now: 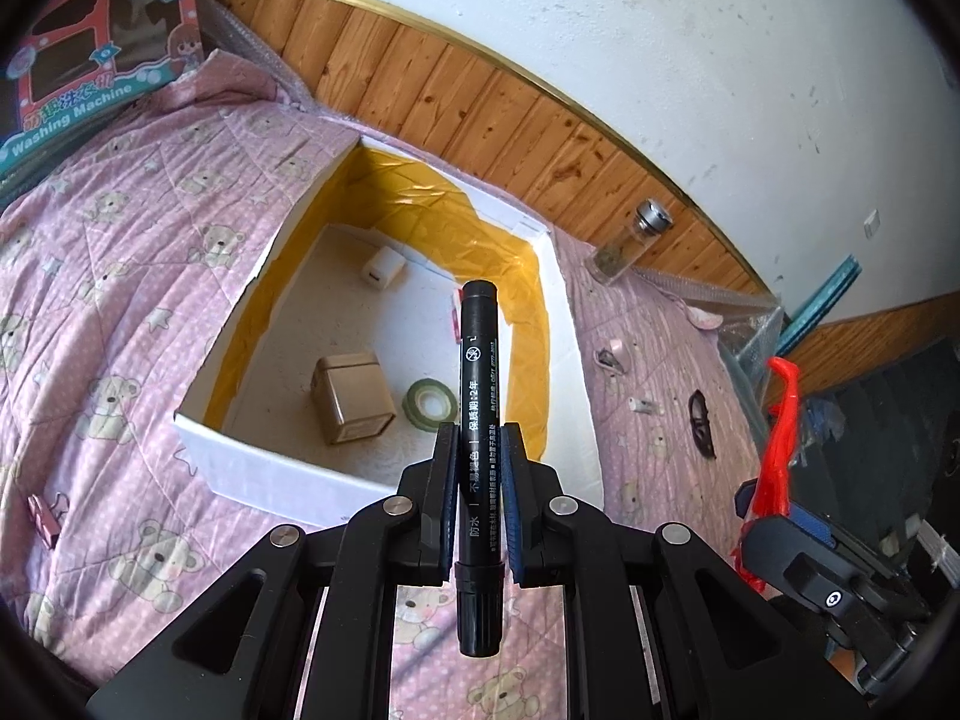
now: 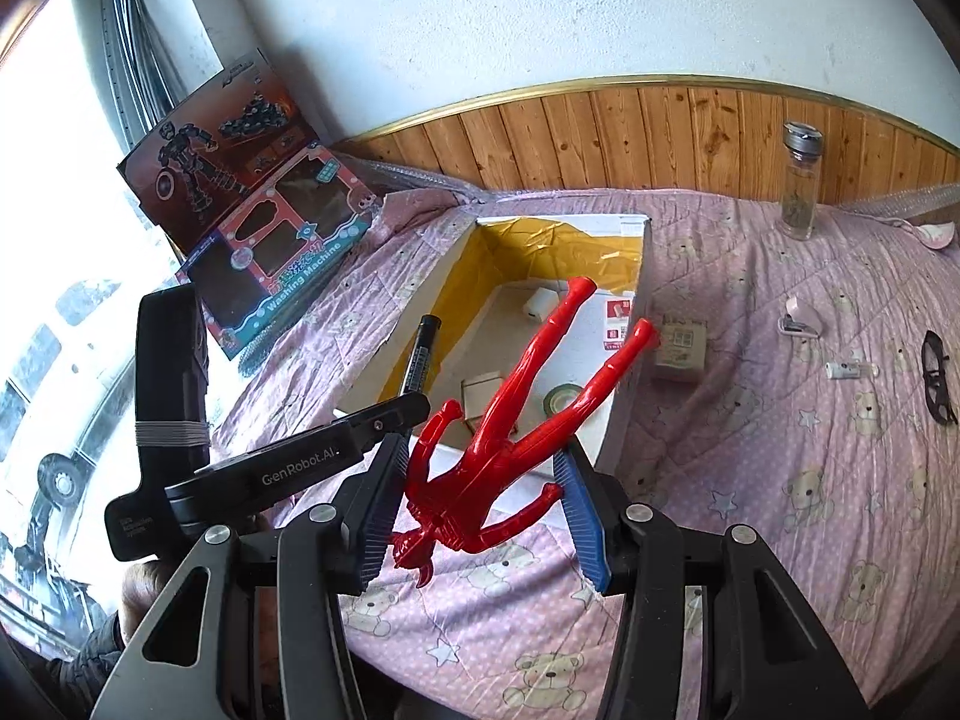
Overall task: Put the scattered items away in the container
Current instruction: 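Lower the marker and figure into the box and open both grippers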
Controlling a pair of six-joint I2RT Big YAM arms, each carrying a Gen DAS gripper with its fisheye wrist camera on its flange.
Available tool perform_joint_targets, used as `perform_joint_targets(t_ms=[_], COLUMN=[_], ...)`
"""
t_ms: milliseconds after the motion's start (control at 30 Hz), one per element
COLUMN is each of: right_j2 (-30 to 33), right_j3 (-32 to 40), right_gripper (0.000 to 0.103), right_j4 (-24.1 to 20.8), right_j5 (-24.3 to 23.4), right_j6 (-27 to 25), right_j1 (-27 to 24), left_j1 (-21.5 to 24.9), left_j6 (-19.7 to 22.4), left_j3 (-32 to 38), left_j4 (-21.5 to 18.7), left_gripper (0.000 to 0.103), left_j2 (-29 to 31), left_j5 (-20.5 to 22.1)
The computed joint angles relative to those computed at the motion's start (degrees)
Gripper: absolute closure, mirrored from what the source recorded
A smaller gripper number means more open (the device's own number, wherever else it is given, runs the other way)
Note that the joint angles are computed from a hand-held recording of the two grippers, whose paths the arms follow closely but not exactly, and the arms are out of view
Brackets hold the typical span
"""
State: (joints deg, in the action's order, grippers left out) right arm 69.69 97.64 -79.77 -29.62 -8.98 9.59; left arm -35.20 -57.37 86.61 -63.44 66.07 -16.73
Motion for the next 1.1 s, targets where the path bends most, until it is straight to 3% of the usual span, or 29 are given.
perform_joint_targets(t_ms=[200,467,700,1100], right_j2=[3.23,11.08,20.14,37.72], right_j3=[3.71,11.10,19.55,39.38], right_gripper=[0.051,0.051,0.051,0.051], right_j4=[1.60,0.19,-3.36,-11.74], right_j5=[2.73,4.25,6.21,13.54], right_j6=[0.63,0.37,-0.80,-3.71], right_j1=[3.05,5.58,7.26,10.10], left_j1=[4.43,11.58,16.56,21.14], left_j6=[1.79,3.65,5.00,8.99], left_j3=[2.48,5.83,8.47,16.16], left_j4=[-0.58,-1.80,-3.69,-7.26], left_gripper=[0.090,0.090,0.090,0.089], left_j2=[1.16,4.24,8.34,17.81], left_j5=[1.80,7.79,13.48,16.84])
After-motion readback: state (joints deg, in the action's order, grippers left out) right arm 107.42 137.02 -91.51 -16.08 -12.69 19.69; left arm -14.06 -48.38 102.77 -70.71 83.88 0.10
